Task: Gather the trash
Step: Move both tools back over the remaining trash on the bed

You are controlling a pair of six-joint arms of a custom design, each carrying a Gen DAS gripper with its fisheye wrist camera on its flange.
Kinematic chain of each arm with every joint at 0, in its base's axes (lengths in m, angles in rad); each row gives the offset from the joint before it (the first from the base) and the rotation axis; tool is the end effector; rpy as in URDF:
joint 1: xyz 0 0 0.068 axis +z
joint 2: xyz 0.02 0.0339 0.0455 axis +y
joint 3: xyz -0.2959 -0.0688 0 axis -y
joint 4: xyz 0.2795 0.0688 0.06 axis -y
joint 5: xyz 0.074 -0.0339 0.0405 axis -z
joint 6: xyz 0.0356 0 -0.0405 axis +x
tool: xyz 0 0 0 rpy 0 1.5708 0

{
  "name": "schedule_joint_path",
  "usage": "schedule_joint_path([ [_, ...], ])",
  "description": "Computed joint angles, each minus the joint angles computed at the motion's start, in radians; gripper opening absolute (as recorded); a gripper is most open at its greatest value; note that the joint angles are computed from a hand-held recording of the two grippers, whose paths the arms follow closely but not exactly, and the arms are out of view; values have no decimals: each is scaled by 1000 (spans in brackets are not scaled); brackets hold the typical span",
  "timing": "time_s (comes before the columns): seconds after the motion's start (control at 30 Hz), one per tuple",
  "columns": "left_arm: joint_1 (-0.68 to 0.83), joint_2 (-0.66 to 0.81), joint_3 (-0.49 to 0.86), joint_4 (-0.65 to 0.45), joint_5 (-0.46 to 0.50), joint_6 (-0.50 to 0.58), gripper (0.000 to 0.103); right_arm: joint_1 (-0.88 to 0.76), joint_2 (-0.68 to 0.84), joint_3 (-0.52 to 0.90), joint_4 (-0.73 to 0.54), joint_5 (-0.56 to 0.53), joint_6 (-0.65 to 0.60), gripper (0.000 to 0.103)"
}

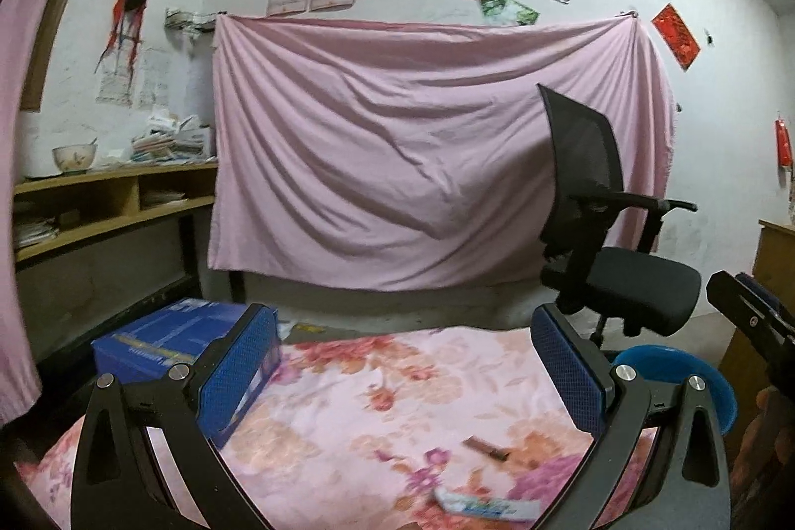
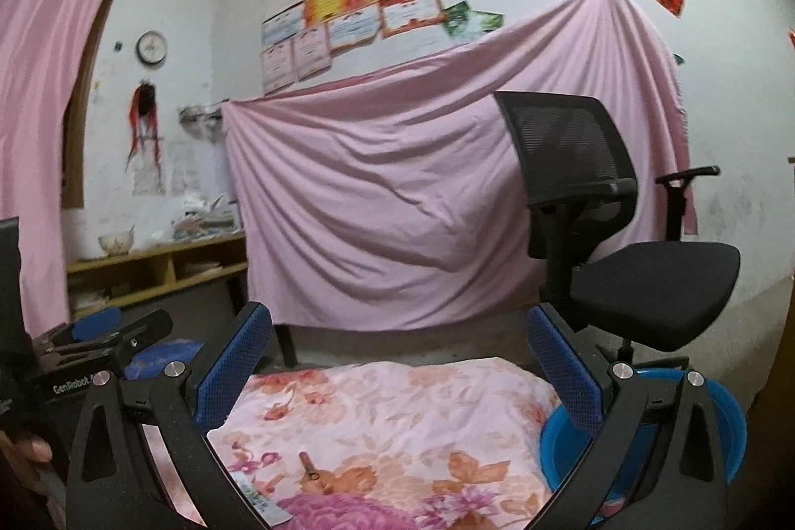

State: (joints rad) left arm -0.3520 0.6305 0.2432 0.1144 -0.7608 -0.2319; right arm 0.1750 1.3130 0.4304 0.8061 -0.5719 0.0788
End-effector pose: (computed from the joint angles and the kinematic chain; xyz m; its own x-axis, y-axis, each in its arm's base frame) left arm 0.1573 -0.0316 0.2110 -0.1604 -0.1184 -0.9799 -0.4217 0.9058 -0.0405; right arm 0.2645 0.0663 0.2139 -0.1284 0.0445 -0.9907 -0.6698 0.7328 0.1197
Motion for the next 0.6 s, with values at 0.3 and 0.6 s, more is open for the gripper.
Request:
schedule_joint_path([
  [0.3, 25, -85, -56, -158, 1, -89, 101, 75, 46, 38, -144, 2, -125, 103],
  [0.6, 122, -66, -54, -260, 144, -133, 101, 116, 125, 140, -381, -25, -248, 99],
])
